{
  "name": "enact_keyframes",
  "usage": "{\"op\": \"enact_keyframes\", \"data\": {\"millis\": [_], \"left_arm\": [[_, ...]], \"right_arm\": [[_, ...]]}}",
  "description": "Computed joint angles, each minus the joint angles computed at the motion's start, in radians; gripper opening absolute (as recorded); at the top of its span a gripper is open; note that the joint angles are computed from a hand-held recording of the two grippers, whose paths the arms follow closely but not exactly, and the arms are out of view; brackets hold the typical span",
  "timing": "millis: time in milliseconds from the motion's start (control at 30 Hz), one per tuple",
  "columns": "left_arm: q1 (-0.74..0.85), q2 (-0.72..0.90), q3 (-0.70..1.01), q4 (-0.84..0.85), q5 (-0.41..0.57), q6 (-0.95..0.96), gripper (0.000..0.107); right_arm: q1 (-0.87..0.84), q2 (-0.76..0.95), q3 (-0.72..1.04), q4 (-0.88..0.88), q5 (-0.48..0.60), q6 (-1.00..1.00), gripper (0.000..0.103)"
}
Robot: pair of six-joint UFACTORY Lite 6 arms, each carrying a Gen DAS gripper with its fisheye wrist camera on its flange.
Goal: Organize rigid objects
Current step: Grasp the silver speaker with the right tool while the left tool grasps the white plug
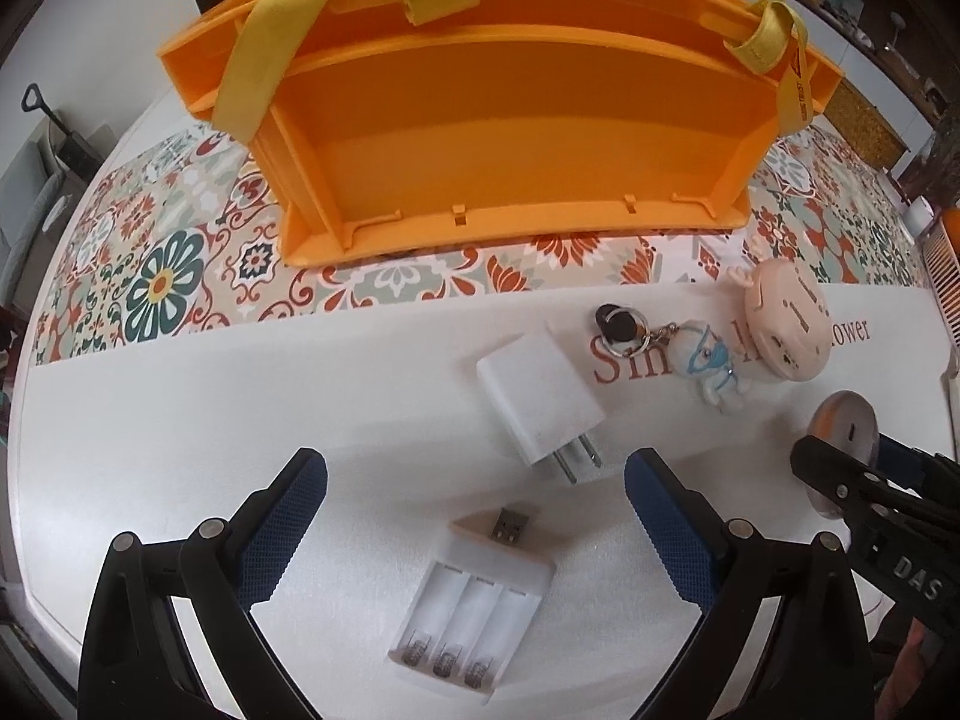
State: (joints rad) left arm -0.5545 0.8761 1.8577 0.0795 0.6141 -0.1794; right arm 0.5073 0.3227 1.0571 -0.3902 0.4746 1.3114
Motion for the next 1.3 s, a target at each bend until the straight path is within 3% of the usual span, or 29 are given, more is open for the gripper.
{"op": "enact_keyframes", "data": {"millis": [300, 733, 867, 1100, 1167, 1300], "left_arm": [[-0.024, 0.098, 0.113, 0.026, 0.011, -0.017, 0.096], [-0.06, 0.242, 0.282, 0.07, 0.047, -0.083, 0.07], [-0.055, 0.225, 0.255, 0.034, 0.009, -0.063, 0.051], [-0.036, 0.165, 0.159, -0.05, -0.044, 0.03, 0.044], [-0.023, 0.139, 0.123, -0.086, -0.059, 0.068, 0.038], [-0.017, 0.077, 0.039, -0.1, -0.104, 0.09, 0.037]], "right_arm": [[-0.007, -0.05, -0.045, -0.027, -0.005, 0.045, 0.06], [-0.025, -0.076, -0.103, -0.036, -0.016, 0.082, 0.06], [-0.026, -0.076, -0.106, -0.038, -0.019, 0.085, 0.06], [-0.022, -0.077, -0.098, -0.043, -0.02, 0.084, 0.06], [-0.018, -0.077, -0.091, -0.045, -0.02, 0.083, 0.06], [-0.006, -0.069, -0.07, -0.049, -0.016, 0.078, 0.06]]}}
